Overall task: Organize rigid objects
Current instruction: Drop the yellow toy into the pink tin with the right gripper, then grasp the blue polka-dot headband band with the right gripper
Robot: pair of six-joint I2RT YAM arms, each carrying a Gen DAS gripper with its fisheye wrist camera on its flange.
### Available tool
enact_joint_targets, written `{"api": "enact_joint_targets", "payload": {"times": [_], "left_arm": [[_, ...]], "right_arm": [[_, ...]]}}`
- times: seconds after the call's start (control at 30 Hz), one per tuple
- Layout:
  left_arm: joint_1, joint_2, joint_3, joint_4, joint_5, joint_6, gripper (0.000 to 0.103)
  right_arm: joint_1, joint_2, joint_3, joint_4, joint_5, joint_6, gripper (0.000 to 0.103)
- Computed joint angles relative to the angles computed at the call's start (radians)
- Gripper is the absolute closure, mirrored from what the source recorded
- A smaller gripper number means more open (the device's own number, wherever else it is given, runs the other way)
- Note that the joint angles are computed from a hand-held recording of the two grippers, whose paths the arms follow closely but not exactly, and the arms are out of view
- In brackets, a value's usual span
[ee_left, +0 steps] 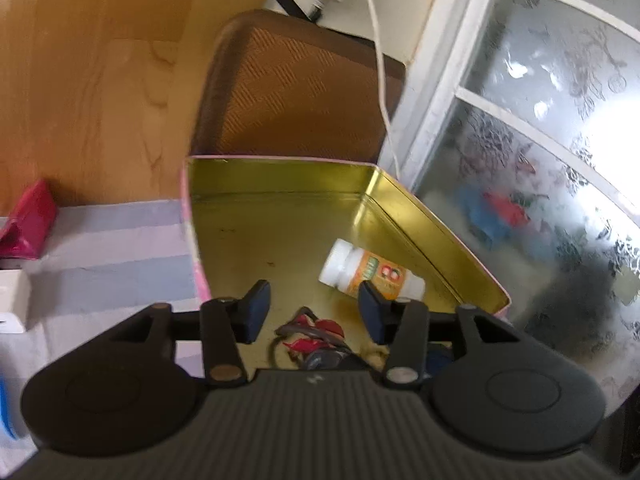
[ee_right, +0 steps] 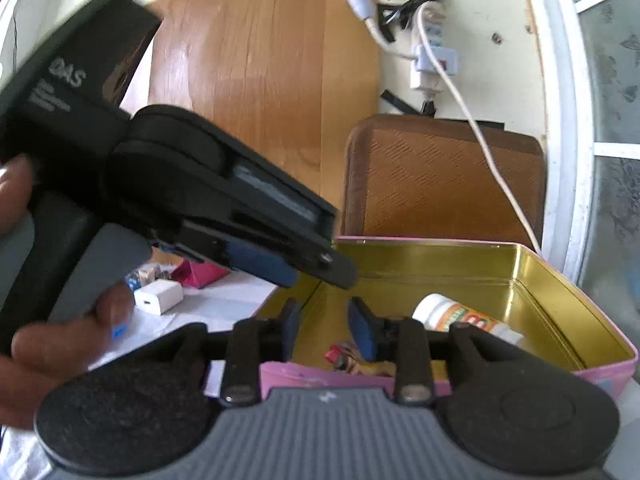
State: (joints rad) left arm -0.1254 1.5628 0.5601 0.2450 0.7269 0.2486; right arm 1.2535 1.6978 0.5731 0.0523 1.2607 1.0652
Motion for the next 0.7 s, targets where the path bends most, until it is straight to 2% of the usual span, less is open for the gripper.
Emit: {"api": "enact_joint_targets", "payload": {"times": [0.07,0.17,0.3,0.33,0.37,0.43,0.5,0.53,0.6,0.7], "left_arm": [[0.014,-0.016,-0.011,0.005,-0.007,-0.003,0.046],[0.073,-0.027,-0.016,-0.040,0.035,0.026,0.046],[0.180,-0.033,-0.051,-0.086,0.098,0.124,0.046],[0.235,-0.027,-0.059,-0.123,0.129,0.182,0.046],[0.266,-0.016,-0.059,-0.145,0.143,0.217,0.046],[0.380,0.026,-0.052,-0.217,0.174,0.335,0.046],[0.498,0.083,-0.027,-0.275,0.190,0.433,0.046],[0.567,0.122,-0.003,-0.302,0.196,0.476,0.046],[0.689,0.195,0.055,-0.332,0.197,0.509,0.046],[0.802,0.285,0.154,-0.324,0.175,0.441,0.046]], "right_arm": [[0.030,0.011,0.004,-0.083,0.036,0.096,0.070],[0.073,0.022,0.015,-0.240,0.052,0.293,0.070],[0.121,0.022,0.032,-0.347,0.059,0.432,0.070],[0.131,0.029,0.043,-0.362,0.058,0.443,0.070],[0.110,0.006,0.010,-0.245,0.049,0.331,0.070],[0.149,0.037,0.058,-0.299,0.043,0.363,0.068],[0.133,0.030,0.029,-0.101,0.004,0.176,0.068],[0.133,0.045,0.042,-0.054,-0.020,0.126,0.068],[0.104,0.068,0.059,0.061,-0.090,0.002,0.068],[0.038,0.122,0.099,0.224,-0.240,-0.163,0.068]]}}
